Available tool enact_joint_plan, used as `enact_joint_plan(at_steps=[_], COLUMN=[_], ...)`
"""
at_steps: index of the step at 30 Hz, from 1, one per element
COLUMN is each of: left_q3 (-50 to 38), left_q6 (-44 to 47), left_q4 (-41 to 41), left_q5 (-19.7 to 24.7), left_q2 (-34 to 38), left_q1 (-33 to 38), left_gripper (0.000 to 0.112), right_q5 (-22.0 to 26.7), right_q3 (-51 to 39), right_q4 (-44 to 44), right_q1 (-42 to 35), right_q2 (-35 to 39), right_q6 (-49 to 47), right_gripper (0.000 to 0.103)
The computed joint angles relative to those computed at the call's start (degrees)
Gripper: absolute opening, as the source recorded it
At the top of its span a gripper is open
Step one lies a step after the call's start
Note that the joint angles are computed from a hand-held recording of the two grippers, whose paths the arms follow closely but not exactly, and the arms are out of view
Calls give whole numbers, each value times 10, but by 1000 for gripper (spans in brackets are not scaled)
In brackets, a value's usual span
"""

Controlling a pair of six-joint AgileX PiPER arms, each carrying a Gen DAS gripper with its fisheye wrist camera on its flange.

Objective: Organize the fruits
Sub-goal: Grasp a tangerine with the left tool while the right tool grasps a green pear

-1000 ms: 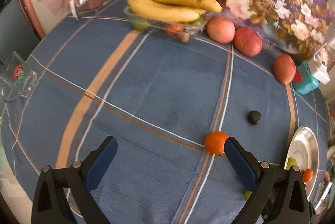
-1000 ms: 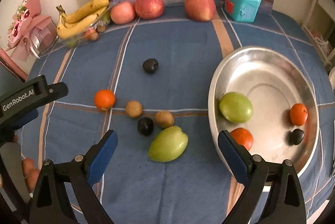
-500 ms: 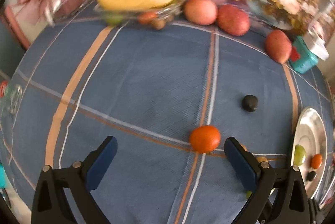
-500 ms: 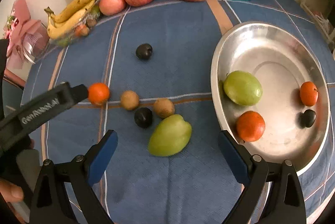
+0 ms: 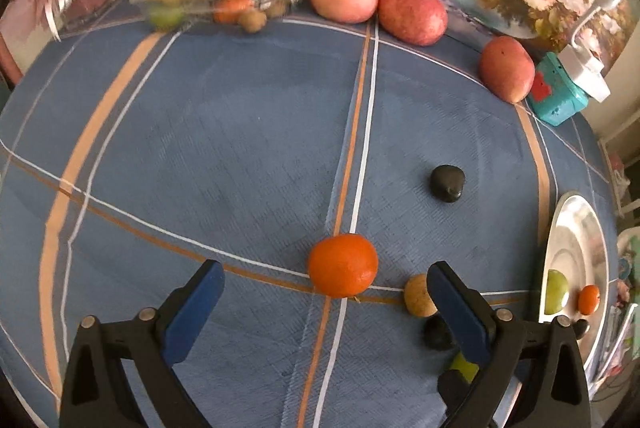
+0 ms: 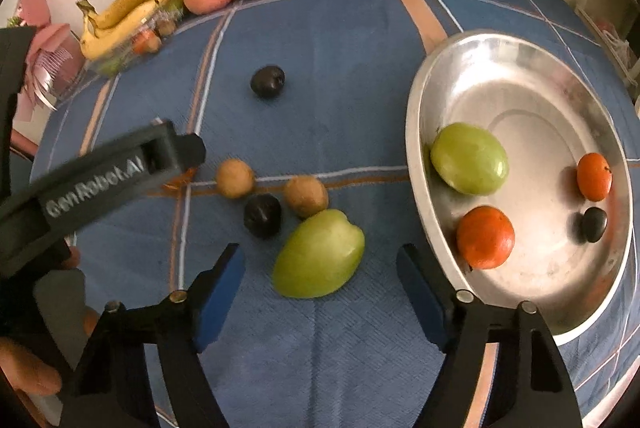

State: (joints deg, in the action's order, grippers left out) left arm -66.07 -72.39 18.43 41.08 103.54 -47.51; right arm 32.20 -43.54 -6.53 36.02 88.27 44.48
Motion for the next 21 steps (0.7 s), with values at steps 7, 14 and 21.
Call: enact_joint_plan(at_steps=[7,14,21], left_q3=[3,8,12], left_q6=[4,10,5], left_q4=[-19,-31,-32], left_q5=[-9,-16,-25], left_q2=[4,5,1], left_q1=[6,12,11], left_gripper=[101,89,70], right_q5=[5,9,12], right_q3=[-8,-16,-10], right_q4=[8,9,-1], right_q1=[6,9,-1], right_q2=[18,30,18], right_q6=[-15,-22,-12], right_gripper=[77,77,62])
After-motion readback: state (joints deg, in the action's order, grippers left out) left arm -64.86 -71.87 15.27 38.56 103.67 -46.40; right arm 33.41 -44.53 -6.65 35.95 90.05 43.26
